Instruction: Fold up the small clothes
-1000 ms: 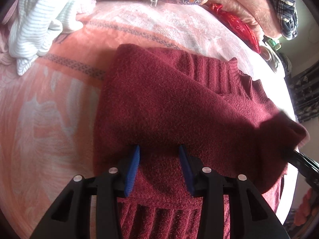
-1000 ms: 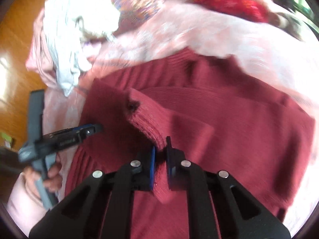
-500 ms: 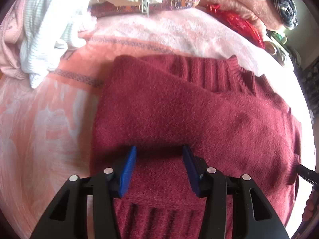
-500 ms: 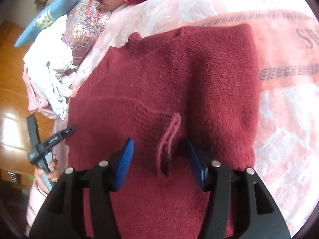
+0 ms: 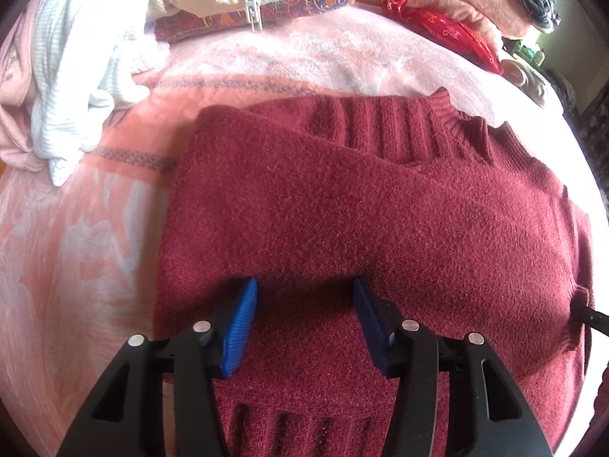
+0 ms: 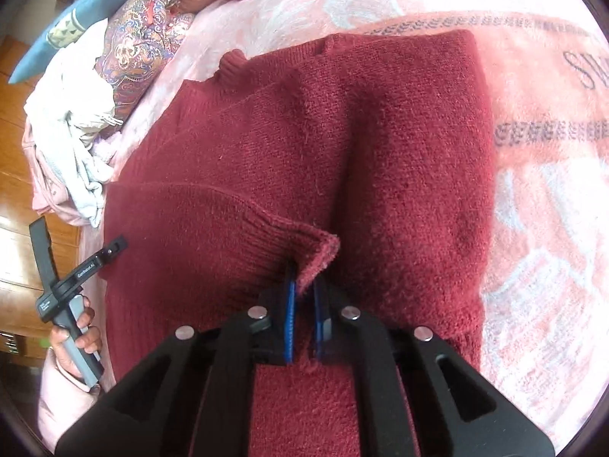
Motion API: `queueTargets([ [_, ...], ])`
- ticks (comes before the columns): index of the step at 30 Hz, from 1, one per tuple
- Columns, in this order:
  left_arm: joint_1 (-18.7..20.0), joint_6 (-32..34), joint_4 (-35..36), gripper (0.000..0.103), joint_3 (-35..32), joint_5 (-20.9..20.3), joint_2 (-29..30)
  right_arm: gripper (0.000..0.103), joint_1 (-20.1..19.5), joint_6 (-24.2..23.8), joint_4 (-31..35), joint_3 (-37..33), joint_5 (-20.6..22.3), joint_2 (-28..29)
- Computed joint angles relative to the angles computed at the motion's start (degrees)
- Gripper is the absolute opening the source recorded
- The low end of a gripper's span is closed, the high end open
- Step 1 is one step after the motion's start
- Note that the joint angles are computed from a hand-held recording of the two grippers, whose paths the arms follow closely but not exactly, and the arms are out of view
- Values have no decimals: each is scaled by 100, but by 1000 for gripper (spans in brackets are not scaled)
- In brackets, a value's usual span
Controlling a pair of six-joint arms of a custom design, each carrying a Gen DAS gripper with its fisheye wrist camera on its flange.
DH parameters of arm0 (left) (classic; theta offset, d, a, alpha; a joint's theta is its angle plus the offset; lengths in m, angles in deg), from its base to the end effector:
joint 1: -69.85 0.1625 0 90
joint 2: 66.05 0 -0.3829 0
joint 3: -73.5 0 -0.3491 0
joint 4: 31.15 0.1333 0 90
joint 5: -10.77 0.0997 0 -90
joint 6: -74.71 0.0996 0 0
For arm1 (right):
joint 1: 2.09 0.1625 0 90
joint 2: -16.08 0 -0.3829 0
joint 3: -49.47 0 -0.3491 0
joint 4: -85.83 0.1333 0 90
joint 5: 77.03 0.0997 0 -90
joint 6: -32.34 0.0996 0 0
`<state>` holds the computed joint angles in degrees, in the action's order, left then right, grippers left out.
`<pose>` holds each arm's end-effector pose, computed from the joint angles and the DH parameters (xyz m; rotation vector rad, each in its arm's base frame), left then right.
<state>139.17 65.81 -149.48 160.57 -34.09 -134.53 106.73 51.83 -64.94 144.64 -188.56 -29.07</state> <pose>-0.0146 -0.6160 0.3550 0.1606 2.3796 -0.4493 0.2882 -0.5458 0.0940 -0.0669 -2.8168 0.4261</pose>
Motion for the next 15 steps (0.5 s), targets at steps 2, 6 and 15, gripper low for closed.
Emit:
queueTargets([
  [2, -41, -124, 150, 56, -14, -54, -85, 24, 77, 36, -156, 161, -25, -121],
  [6, -213, -422, 368, 72, 426, -280, -789, 38, 575, 18, -262, 829, -669, -686],
  [15, -711, -1162, 2631, 87, 2037, -143, -3541, 57, 1600, 1156, 458, 2997, -652, -2226],
])
